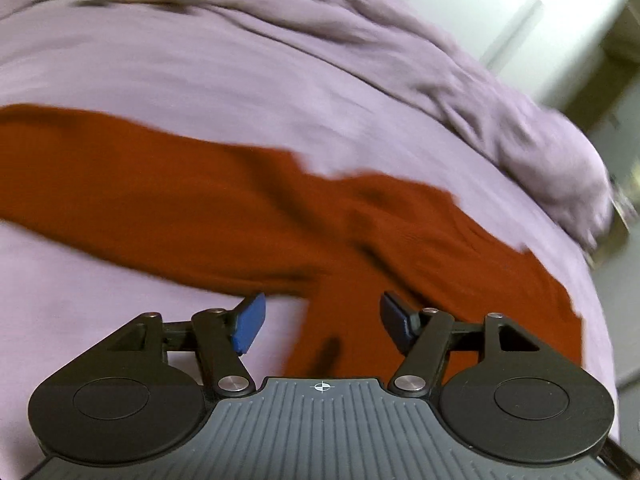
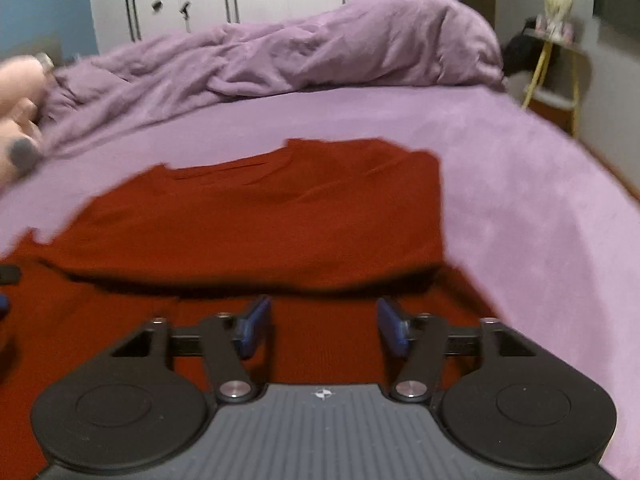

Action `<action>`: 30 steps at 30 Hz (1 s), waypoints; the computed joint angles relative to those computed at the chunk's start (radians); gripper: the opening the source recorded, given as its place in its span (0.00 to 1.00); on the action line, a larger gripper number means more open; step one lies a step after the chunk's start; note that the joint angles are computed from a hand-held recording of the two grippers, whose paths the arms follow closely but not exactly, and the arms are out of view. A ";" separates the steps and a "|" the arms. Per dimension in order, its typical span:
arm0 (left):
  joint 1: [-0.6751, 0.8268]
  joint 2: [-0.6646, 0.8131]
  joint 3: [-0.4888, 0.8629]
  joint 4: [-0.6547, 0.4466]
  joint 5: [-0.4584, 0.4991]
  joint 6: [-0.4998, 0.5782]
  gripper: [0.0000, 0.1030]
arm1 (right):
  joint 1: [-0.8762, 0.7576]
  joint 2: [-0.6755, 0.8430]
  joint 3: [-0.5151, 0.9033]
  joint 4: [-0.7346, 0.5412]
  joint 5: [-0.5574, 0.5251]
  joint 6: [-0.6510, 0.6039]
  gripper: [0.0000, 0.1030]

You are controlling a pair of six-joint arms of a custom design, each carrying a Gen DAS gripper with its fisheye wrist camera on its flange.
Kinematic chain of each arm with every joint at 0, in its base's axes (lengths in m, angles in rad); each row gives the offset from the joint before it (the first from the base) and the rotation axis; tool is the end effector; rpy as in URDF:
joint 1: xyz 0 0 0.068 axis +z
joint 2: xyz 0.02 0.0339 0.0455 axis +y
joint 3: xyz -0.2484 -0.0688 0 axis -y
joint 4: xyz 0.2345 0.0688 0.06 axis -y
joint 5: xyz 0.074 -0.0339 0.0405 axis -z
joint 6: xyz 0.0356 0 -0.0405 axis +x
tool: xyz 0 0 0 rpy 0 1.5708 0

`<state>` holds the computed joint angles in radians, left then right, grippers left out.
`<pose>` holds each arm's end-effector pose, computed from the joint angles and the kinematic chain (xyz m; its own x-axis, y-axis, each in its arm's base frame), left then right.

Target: Fold small clothes

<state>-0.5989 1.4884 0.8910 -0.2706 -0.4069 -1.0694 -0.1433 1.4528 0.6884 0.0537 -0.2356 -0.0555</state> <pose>0.2526 -0.1553 0.1973 -0.5716 -0.5849 -0.5755 -0.4054 0.8111 -0.4216 0.2821 -0.0323 0.1703 -0.6427 0.0382 -0.7652 -0.0720 0.9913 0.1100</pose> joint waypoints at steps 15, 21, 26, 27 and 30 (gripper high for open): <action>0.678 -0.685 -0.653 0.174 0.239 -0.291 0.40 | 0.053 -0.118 -0.041 -0.112 -0.061 0.193 0.59; 0.882 -0.629 -0.773 0.440 0.405 -0.375 0.14 | 0.090 -0.132 -0.048 -0.120 -0.030 0.179 0.59; 0.882 -0.644 -0.751 0.441 0.389 -0.239 0.09 | 0.087 -0.102 -0.039 -0.131 0.004 0.180 0.59; 0.866 -0.663 -0.733 0.415 0.376 -0.213 0.09 | 0.080 -0.097 -0.041 -0.128 -0.001 0.180 0.59; 0.760 -0.727 -0.664 0.334 0.297 -0.123 0.08 | 0.063 -0.087 -0.056 -0.110 -0.018 0.172 0.58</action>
